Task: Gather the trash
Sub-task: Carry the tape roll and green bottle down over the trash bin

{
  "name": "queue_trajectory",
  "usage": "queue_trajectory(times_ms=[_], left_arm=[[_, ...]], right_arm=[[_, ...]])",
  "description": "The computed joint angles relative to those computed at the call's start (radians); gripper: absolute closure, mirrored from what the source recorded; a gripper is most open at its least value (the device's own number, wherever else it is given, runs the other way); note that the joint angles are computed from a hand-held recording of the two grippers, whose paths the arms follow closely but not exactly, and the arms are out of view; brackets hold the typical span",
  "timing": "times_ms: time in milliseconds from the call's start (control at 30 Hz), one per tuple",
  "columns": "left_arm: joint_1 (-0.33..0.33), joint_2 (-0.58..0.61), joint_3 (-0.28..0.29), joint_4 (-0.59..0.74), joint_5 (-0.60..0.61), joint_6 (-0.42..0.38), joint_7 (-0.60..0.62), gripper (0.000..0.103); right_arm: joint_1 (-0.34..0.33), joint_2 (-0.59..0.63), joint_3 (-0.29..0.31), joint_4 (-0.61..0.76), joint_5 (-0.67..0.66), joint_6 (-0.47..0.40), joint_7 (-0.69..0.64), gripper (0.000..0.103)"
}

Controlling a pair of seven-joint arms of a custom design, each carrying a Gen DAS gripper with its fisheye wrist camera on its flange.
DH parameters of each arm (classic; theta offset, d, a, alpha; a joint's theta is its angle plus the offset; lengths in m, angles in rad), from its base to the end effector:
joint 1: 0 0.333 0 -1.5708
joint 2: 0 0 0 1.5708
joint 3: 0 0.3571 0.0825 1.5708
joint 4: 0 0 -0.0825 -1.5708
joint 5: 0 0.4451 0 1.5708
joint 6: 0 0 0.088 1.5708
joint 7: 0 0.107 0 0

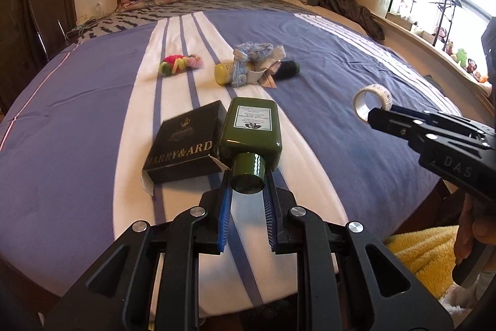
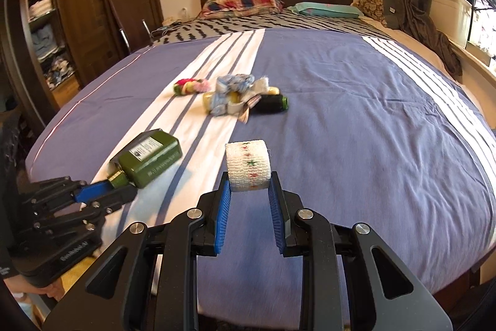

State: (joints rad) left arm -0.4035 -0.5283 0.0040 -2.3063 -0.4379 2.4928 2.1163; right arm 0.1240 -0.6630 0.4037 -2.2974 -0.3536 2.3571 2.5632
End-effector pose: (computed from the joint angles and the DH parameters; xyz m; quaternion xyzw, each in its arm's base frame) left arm 0.4435 -0.1843 0.6485 -0.3921 0.8341 -0.3627 0.1377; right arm 0.3672 0.2651 0.6712 -0.5433 0.7285 -0.2906 0.2996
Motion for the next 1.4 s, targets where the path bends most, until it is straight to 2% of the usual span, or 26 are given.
queue_trajectory(times_ms=[300, 533, 833, 967, 1200, 1400], left_arm=[[-0.027, -0.216, 0.05, -0.104, 0.007, -0.024, 0.028, 0.085], [-0.044, -0.347, 0.065, -0.175, 0.051, -0.08, 0.01, 0.085], [-0.045, -0.462, 0.084, -0.242, 0.093, -0.16, -0.023, 0.085], [-0.045, -0.478, 0.094, -0.267, 0.102, -0.197, -0.024, 0.085], [-0.014, -0.434, 0.104, -0.298, 0.102, -0.256, -0.02, 0.085], [0.027, -0.364, 0.093, -0.307, 0.107, -0.334, -0.02, 0.085]], right_arm=[[0.037, -0.128, 0.053, -0.038, 0.032, -0.047, 0.04, 0.078], [0.055, -0.218, 0.095, -0.061, 0.067, -0.085, 0.064, 0.078], [0.102, -0.241, 0.121, -0.084, 0.132, -0.136, 0.061, 0.078], [0.128, -0.218, 0.119, -0.105, 0.162, -0.132, 0.067, 0.078], [0.18, -0.152, 0.101, -0.136, 0.204, -0.123, 0.082, 0.078], [0.259, -0.088, 0.043, -0.199, 0.289, -0.075, 0.087, 0.078]])
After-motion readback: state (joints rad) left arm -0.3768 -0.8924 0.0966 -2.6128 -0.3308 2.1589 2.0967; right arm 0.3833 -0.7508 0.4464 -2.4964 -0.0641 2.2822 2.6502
